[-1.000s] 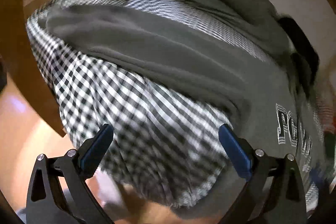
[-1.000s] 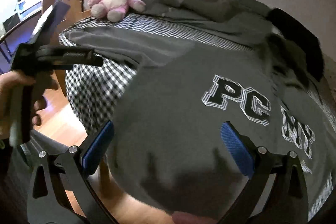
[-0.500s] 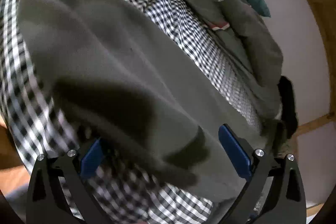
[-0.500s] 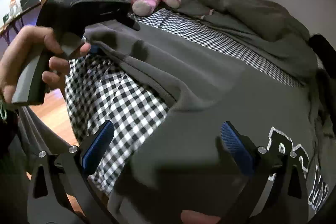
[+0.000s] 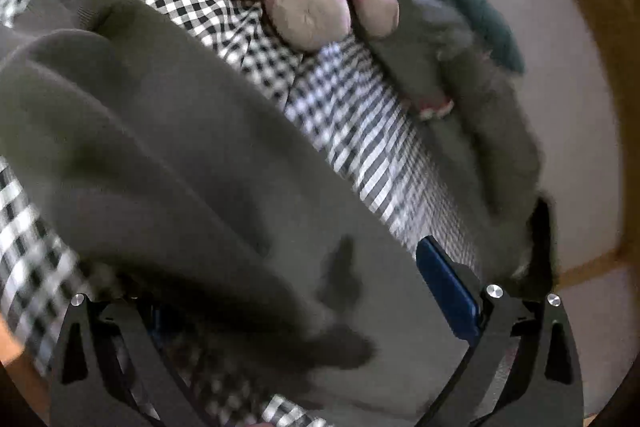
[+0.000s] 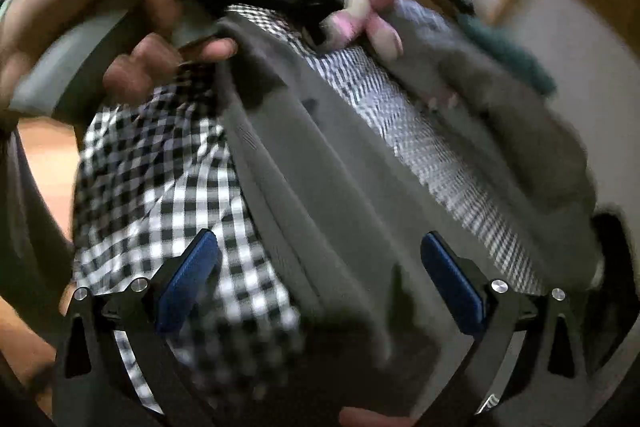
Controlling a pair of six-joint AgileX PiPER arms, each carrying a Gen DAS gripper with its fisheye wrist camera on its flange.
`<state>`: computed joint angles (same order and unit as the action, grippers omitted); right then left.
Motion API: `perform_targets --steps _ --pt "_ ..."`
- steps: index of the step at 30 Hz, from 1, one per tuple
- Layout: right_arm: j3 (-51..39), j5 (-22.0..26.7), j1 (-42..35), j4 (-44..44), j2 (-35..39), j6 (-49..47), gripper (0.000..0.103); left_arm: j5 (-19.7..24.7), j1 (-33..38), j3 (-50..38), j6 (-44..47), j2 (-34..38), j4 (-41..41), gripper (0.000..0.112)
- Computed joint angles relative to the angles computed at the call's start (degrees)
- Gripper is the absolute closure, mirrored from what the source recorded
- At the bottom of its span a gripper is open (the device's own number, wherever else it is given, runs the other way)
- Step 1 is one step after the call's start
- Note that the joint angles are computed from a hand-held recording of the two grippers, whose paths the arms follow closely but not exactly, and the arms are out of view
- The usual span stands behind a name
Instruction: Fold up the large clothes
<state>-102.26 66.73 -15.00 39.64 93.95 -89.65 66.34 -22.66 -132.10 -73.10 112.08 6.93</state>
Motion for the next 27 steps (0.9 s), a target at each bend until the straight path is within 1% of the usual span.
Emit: perform_targets --steps 1,2,4,5,6,7,8,10,11,12,13,14,15,17,18,19,20,21,22,23,24,25,26,27 --pt "3.05 -2.87 0.94 1.44 -1.48 -2.83 0.003 -4.06 1.24 4.04 0.00 -1.87 -1.47 0.014" --pt "4.95 -4.47 1.58 2.44 -2.38 -4.71 0.003 -9.52 2.60 9.18 -0.17 -4.16 -3.16 0.014" --pt "11.17 -10.93 4.43 3.39 -5.30 -9.46 0.003 -18.81 3.88 18.24 -1.50 -8.40 -4.20 0.014" --pt "14.95 -15.12 6.06 4.38 -6.80 -12.83 0.003 -22.39 4.30 21.96 -2.83 -10.14 -3.94 0.014" --pt "16.44 -17.14 7.10 4.51 -7.27 -14.03 0.003 -23.67 4.58 23.55 -2.87 -10.76 -4.44 0.014" --pt "18.31 -20.18 8.41 4.60 -7.96 -15.26 0.003 -24.04 4.57 24.01 -2.80 -10.93 -4.56 0.014" --pt "18.88 -21.40 9.14 4.39 -8.30 -15.06 0.003 -22.65 4.02 22.61 -3.14 -10.27 -3.35 0.014" --pt "17.60 -21.60 9.73 2.49 -7.69 -12.06 0.004 -17.76 2.79 17.60 -2.62 -7.72 -1.18 0.014" --pt "15.74 -20.29 10.03 -0.06 -6.75 -9.14 0.009 -14.94 1.75 14.76 -2.19 -6.27 0.62 0.014" --pt "15.14 -20.22 10.76 -1.93 -6.45 -7.19 0.021 -13.55 1.26 13.17 -1.42 -5.40 1.32 0.014" --pt "13.82 -19.26 11.45 -4.24 -5.74 -5.23 0.027 -11.40 1.20 10.70 1.57 -4.37 -0.11 0.014" --pt "12.05 -16.94 11.42 -5.79 -4.89 -3.77 0.033 -11.48 2.20 10.36 3.88 -4.05 -2.31 0.014" --pt "10.43 -15.20 11.43 -7.45 -4.21 -1.52 0.037 -13.15 2.86 12.32 3.90 -5.29 -3.67 0.014" --pt "7.25 -12.70 12.43 -11.24 -2.66 3.52 0.040 -20.83 4.07 20.83 0.85 -10.21 -5.65 0.014" --pt "4.99 -11.24 12.82 -12.53 -1.37 5.60 0.044 -23.12 4.63 22.80 1.51 -11.10 -7.63 0.015" --pt "2.39 -9.03 13.30 -13.80 0.01 7.97 0.050 -23.53 4.82 22.75 2.50 -11.11 -8.96 0.015" --pt "2.07 -9.10 13.22 -14.61 -0.10 9.03 0.069 -24.09 4.79 22.96 3.29 -11.18 -9.02 0.016" --pt "0.84 -10.42 14.62 -15.77 0.91 10.71 0.081 -24.54 4.65 22.91 3.93 -11.18 -9.06 0.019" --pt "0.03 -9.45 13.72 -14.85 1.18 11.02 0.084 -24.88 4.66 22.41 4.26 -10.67 -9.47 0.033" --pt "-2.35 -6.97 12.87 -14.26 2.41 12.28 0.088 -25.02 4.76 22.30 4.20 -10.62 -9.75 0.043" --pt "-4.35 -5.23 12.66 -14.16 3.45 13.66 0.089 -24.58 4.84 21.45 3.82 -10.03 -9.59 0.057" --pt "-5.34 -4.29 12.30 -13.91 3.92 14.18 0.090 -23.04 4.95 20.15 3.65 -9.39 -9.49 0.067" --pt "-6.00 -3.79 11.61 -13.31 4.11 14.24 0.091 -22.51 5.03 19.59 3.69 -9.04 -9.51 0.072" --pt "-6.67 -3.13 11.14 -12.73 4.31 14.41 0.092 -22.87 5.00 19.94 3.71 -9.22 -9.69 0.087"
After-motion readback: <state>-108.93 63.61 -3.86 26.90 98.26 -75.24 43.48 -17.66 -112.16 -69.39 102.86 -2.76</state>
